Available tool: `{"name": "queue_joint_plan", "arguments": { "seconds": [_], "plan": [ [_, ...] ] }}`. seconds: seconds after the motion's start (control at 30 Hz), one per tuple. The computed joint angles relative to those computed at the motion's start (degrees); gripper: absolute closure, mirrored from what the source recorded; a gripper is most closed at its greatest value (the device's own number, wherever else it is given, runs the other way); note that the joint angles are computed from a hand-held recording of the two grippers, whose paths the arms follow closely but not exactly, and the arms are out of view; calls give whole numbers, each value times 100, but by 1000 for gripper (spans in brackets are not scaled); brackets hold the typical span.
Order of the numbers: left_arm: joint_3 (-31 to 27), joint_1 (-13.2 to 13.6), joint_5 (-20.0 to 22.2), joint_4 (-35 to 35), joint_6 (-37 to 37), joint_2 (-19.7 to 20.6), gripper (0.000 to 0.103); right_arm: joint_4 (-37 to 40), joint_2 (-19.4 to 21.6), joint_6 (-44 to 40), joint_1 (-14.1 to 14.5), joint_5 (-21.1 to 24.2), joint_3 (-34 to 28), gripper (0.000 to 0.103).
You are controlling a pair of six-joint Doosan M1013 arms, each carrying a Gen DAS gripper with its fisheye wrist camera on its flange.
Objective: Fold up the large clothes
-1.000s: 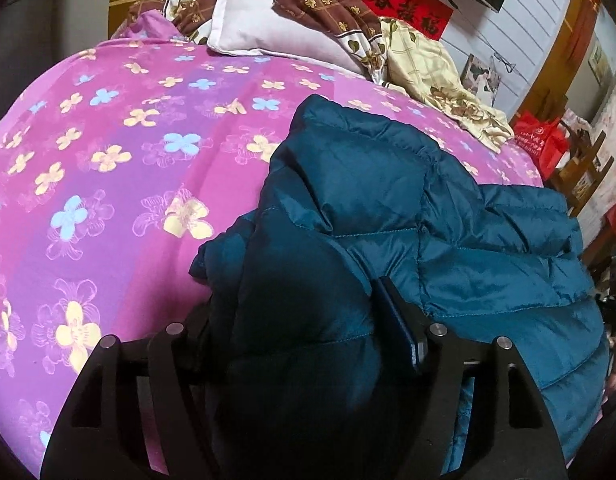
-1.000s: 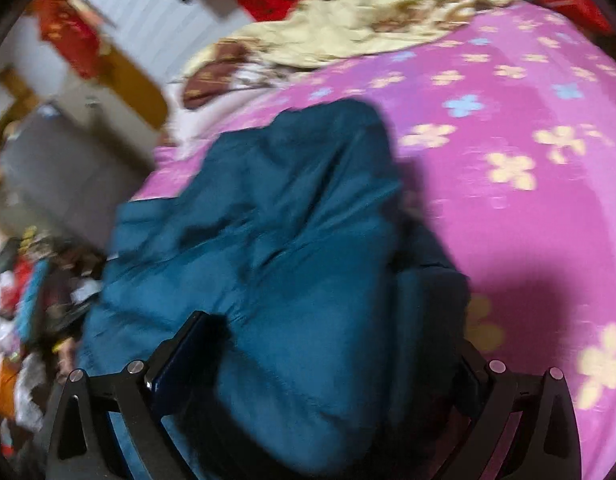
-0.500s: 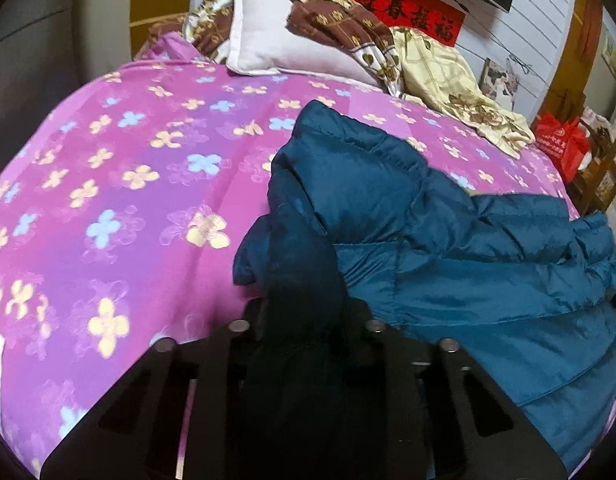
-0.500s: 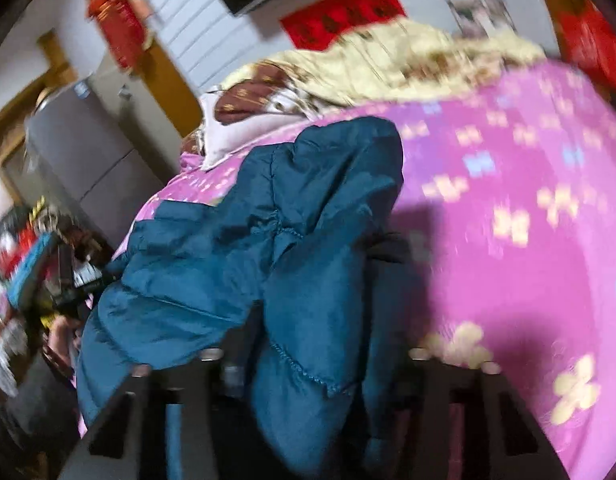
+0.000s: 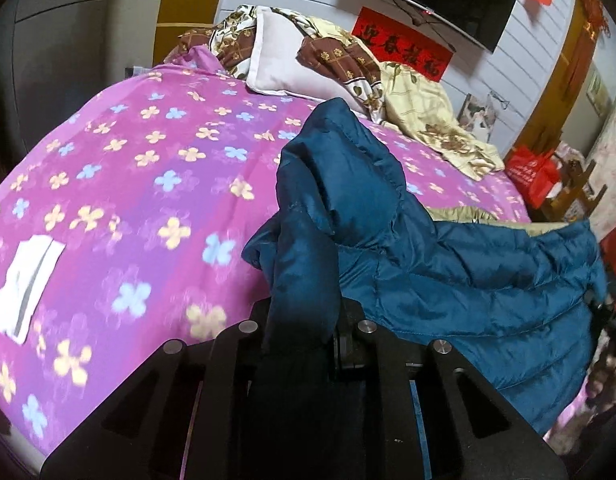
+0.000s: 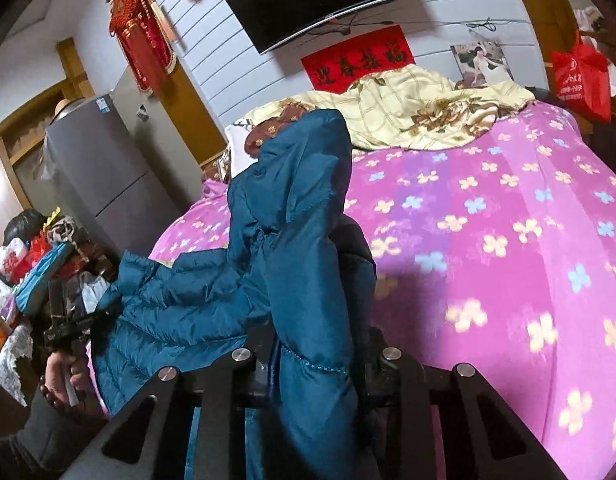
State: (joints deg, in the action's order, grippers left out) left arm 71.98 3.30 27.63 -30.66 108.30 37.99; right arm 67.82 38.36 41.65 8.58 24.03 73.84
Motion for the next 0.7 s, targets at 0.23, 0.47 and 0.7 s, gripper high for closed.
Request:
{"name": "queue_joint_plan", "arguments": {
  "seconds": [0.23,0.47,0.7],
  "plan": [
    [252,-71,-139,-199,399,-177,88,933,-520,-961,-20,-153,895,77],
    [-141,-159,155,1311,-944,242,65,489,-62,430,-209,421,488,51],
    [274,5,-556,1076,-1022,-134,44,1730,-366,892,-332,79,1034,32]
  ]
}}
